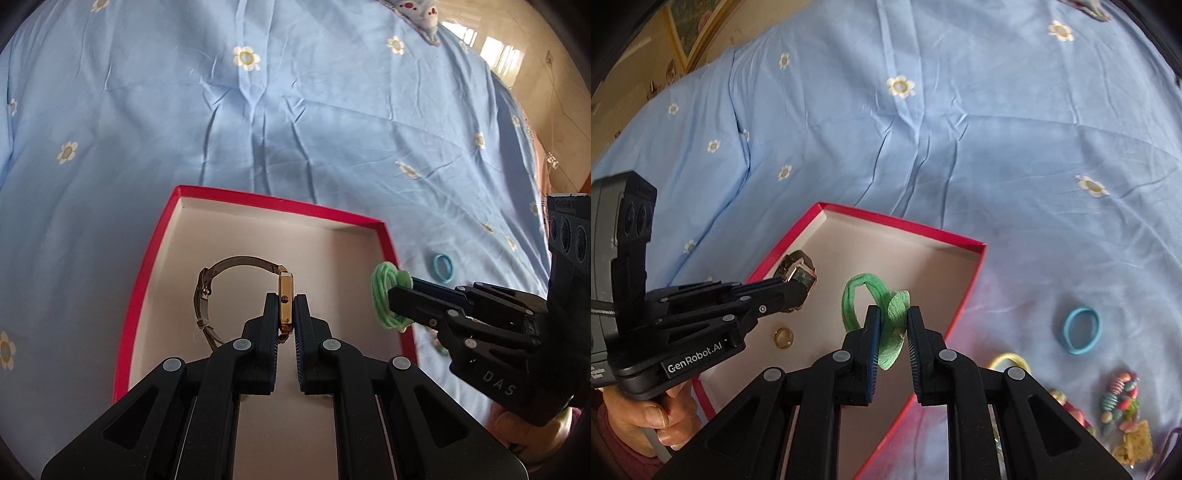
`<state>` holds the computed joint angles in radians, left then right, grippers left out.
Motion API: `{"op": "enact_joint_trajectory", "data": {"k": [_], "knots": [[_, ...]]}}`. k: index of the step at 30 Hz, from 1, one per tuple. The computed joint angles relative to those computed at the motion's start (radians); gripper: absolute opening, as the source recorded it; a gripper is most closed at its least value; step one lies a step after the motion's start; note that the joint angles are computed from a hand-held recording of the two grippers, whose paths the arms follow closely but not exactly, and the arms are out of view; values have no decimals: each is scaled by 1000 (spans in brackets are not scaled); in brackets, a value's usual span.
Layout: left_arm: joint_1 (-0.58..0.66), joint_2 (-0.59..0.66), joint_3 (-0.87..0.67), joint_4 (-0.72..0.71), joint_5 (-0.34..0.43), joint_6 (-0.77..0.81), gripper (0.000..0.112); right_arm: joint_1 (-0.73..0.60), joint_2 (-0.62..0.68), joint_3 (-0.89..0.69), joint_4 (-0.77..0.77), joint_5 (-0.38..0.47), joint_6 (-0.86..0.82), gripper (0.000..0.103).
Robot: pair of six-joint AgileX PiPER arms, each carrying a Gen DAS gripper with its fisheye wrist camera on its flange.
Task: Organize jewelry
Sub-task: 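Carry the watch with the left tool while the right tool carries the green hair tie to the box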
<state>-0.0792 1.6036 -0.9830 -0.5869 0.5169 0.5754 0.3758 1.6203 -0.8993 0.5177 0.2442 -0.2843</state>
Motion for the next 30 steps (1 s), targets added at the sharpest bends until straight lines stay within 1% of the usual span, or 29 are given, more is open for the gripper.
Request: {"op": "enact_joint_trajectory", "data": {"k": [2, 8, 15, 19, 25, 27, 30], "knots": [[5, 17, -10, 13, -5, -3, 7, 15, 37, -24, -61, 0, 55, 14], [10, 71, -41, 61, -14, -35, 7, 25, 112, -69, -112, 3, 94, 14], [13, 113, -56, 88, -20, -53, 7, 37, 159, -103, -204, 12, 172, 14], [-2, 122, -56, 131, -33, -86, 7, 43, 179, -118, -249, 22, 206, 15], [-11, 126, -60, 173, -33, -122, 8, 51, 184, -125, -267, 27, 215, 19], [-17, 126, -63, 198, -33, -143, 8, 50, 186, -127, -253, 28, 203, 19], [-30, 132, -69, 244, -36, -184, 12, 44, 181, -122, -199, 28, 156, 20]]}}
